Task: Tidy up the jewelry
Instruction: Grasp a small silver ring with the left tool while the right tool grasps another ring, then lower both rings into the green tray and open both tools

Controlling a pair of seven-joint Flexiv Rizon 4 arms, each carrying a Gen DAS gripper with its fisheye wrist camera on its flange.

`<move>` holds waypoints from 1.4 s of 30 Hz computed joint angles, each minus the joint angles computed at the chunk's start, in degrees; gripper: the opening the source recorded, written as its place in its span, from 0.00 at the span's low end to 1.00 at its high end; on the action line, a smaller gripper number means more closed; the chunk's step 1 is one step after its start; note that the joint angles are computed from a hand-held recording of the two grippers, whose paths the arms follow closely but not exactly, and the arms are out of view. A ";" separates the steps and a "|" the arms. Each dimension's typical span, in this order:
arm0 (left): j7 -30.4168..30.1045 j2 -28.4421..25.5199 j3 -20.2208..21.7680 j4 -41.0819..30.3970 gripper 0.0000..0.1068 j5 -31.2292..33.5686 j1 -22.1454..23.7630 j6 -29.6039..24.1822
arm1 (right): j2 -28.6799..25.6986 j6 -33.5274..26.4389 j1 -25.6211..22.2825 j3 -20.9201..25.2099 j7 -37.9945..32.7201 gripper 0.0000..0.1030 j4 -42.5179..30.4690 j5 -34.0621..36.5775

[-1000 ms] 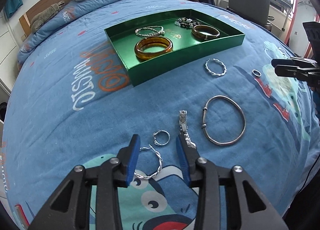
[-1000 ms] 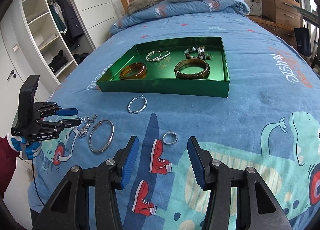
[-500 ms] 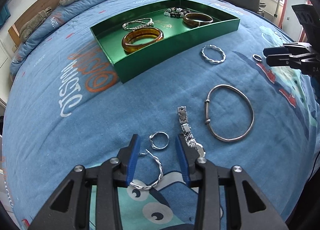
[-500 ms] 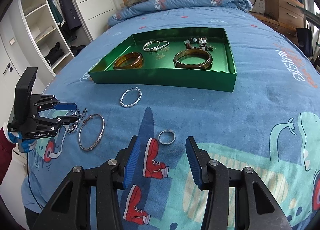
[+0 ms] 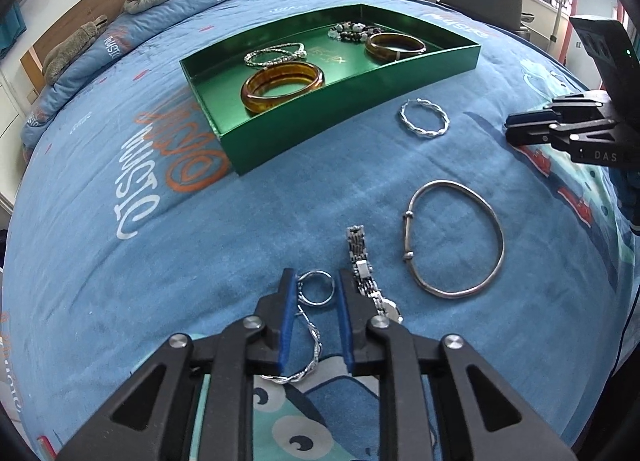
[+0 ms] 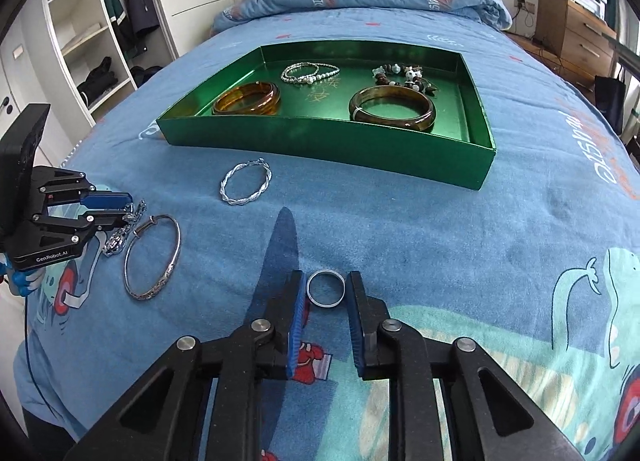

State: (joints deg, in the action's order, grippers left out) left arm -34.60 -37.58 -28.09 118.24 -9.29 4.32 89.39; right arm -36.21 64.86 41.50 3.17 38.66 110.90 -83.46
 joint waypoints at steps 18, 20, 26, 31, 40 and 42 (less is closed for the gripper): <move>-10.94 5.65 -12.89 3.30 0.17 1.77 11.91 5.98 | 9.15 -8.65 0.25 3.80 5.05 0.19 6.40 -2.49; -12.19 5.46 -13.46 1.91 0.17 1.95 11.79 5.58 | 10.32 -9.77 -0.42 4.16 3.79 0.19 6.29 -2.63; -14.46 2.31 -10.81 -5.72 0.17 -0.13 5.70 2.30 | 10.68 -9.16 -3.59 3.50 -0.91 0.19 3.52 -4.21; -17.69 -2.29 -0.60 -15.61 0.17 -4.03 -6.33 -1.73 | 7.53 -4.33 -7.05 1.65 -3.23 0.19 -0.35 -5.14; -21.28 -10.38 12.46 -30.34 0.17 -5.58 -19.61 -11.68 | -0.97 5.21 -10.24 -2.25 -11.21 0.19 -7.23 1.67; -22.11 -11.53 14.78 -32.51 0.17 -4.93 -21.55 -13.52 | -2.19 6.05 -9.79 -3.04 -13.98 0.19 -7.85 4.68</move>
State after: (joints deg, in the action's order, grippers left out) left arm -56.72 -49.11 -13.31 85.73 -14.22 -17.23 75.87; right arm -38.40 70.91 31.72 0.12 24.69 103.05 -78.77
